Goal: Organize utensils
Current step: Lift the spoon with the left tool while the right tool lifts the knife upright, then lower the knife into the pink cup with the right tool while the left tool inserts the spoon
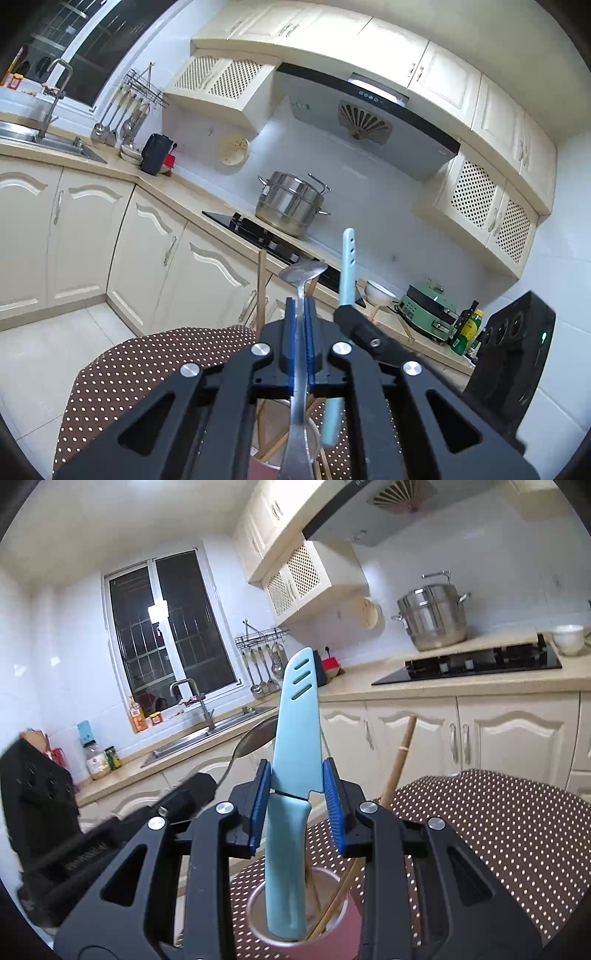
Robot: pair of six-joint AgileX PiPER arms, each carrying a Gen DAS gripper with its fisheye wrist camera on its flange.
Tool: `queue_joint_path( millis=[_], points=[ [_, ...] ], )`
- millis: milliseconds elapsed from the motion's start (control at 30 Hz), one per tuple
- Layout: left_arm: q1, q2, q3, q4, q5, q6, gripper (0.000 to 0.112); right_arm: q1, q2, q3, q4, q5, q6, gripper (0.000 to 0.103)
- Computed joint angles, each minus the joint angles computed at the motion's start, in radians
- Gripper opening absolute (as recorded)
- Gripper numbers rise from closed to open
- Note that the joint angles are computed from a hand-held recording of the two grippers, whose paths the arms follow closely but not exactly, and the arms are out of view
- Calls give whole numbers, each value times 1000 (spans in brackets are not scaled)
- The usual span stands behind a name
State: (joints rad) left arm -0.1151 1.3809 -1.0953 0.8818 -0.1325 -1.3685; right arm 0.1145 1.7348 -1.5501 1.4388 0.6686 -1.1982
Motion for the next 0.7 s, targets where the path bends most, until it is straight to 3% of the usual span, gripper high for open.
queue_joint_path(
  millis=[167, 267, 367, 700],
  points=[
    [14, -2, 35, -73, -41, 59, 2, 43, -3, 73, 125, -88, -214, 29],
    [16, 13, 27, 50, -51, -59, 2, 47, -2, 92, 131, -90, -251, 29],
    [13, 15, 46, 50, -56, -66, 2, 43, -17, 138, 147, -82, -301, 29],
    [29, 0, 74, 440, -57, -468, 2, 7, -52, 224, 123, -45, -330, 29]
  ],
)
